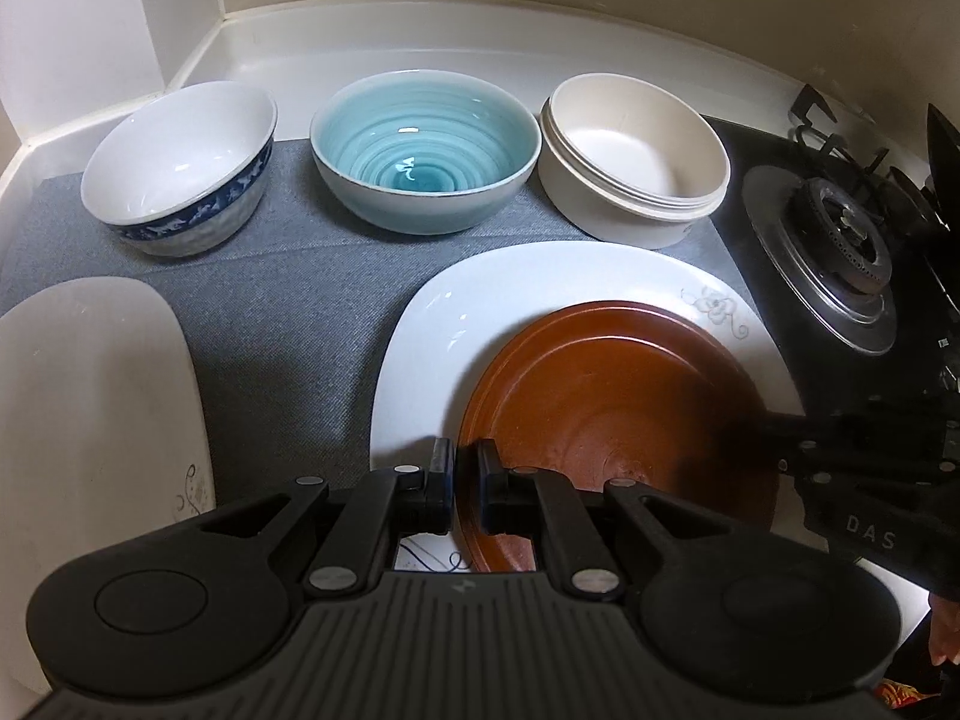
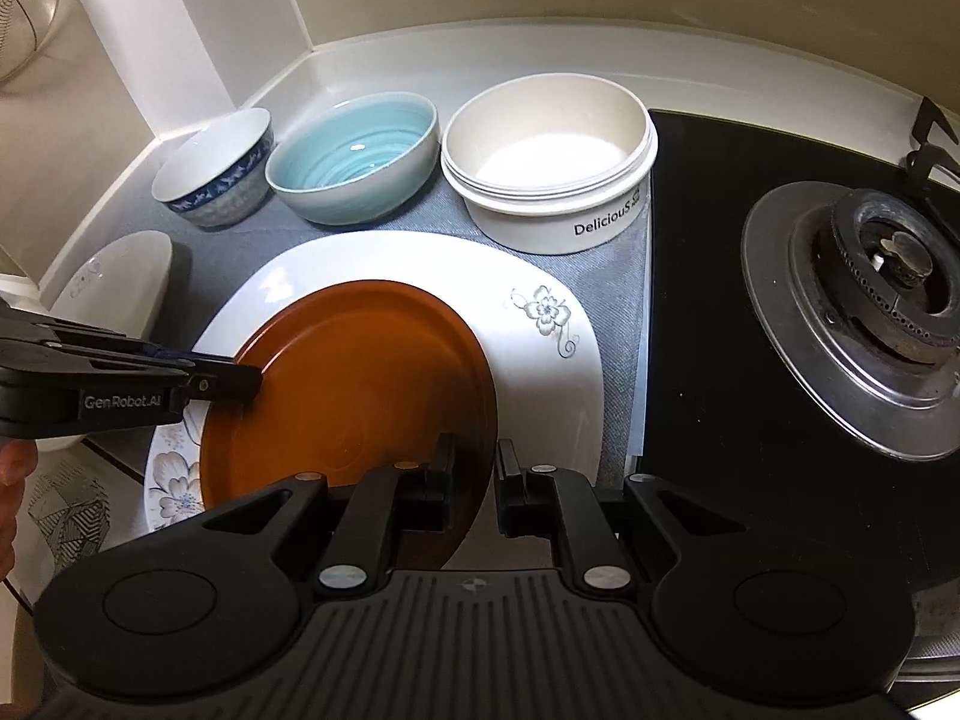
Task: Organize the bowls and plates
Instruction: 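Lift the orange plate with both tools onto the square white flower plate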
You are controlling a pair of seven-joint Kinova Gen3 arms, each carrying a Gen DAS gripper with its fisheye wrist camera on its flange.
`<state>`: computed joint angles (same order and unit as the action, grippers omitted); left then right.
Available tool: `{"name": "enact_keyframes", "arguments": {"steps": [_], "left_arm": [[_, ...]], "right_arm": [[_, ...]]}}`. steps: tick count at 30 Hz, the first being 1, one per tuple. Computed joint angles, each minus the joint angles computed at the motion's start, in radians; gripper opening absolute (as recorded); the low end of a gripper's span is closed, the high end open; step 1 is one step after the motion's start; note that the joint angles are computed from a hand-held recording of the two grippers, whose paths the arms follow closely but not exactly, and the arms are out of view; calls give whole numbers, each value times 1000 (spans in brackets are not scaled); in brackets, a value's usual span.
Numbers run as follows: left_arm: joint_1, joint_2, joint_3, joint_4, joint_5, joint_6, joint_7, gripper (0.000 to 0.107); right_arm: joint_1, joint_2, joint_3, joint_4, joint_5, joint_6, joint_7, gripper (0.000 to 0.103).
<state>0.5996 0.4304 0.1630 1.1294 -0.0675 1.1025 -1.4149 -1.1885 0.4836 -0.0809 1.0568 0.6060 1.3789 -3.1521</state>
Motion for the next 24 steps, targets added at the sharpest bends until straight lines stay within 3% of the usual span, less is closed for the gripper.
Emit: {"name": "enact_keyframes", "arguments": {"steps": [16, 24], "left_arm": [[7, -19, -3, 30, -18, -30, 13, 11], [1, -71, -2, 99, -26, -129, 42, 59]], "right_arm": [[-31, 61, 25, -86, 13, 93, 123, 15], [-56, 77, 46, -98, 36, 122, 99, 15]]}}
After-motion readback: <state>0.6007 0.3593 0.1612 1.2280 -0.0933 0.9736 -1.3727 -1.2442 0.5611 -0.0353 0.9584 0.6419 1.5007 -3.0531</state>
